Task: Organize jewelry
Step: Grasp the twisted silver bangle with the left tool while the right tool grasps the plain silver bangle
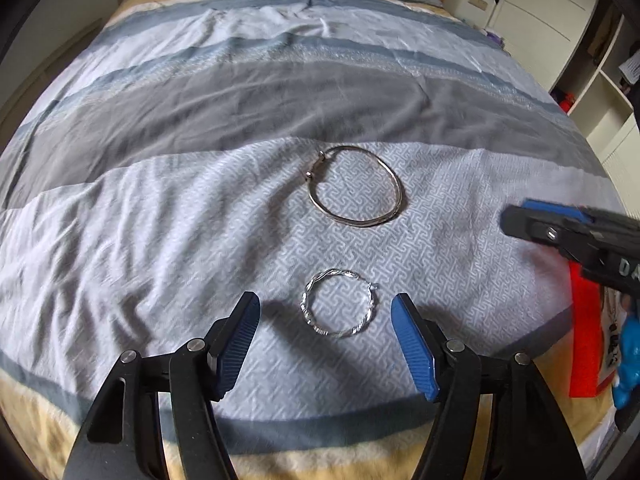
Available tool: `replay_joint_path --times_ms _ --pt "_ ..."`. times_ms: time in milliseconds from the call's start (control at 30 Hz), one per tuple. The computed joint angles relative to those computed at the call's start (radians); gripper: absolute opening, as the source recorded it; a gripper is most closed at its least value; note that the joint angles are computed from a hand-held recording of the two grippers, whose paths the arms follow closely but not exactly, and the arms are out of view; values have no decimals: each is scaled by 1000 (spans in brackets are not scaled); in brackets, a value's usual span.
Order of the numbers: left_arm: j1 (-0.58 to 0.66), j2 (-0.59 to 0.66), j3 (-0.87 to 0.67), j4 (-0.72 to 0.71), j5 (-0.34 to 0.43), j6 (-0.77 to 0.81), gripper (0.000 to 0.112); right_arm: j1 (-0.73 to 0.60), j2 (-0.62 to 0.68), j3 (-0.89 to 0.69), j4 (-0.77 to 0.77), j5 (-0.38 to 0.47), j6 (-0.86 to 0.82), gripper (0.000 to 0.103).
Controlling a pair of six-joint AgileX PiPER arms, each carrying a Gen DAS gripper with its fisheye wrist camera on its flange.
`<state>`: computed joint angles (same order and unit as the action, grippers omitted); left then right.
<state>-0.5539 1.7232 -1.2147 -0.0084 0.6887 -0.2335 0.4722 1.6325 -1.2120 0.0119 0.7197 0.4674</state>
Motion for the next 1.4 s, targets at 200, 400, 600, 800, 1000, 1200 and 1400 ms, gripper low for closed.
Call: replay_joint_path --times_ms 200,400,600,800,1000,1200,1400 --pt "-2 43 -7 25 -28 -3 55 -26 150 -133 87 -16 -116 48" --pt "17 49 -8 -8 -38 45 39 -27 272 -271 127 7 -158 48" --pt "30 41 -24 -23 2 65 38 0 353 -366 73 86 -128 32" --pt "48 11 -31 -11 61 52 38 30 390 -398 2 111 -78 26" --pt "49 -39 -8 22 92 8 38 39 404 -415 -23 117 -58 8" --pt "39 -87 15 47 105 -30 38 63 379 -395 -51 125 -33 4" --pt "26 -120 18 69 123 -63 38 92 315 -324 -68 110 0 4"
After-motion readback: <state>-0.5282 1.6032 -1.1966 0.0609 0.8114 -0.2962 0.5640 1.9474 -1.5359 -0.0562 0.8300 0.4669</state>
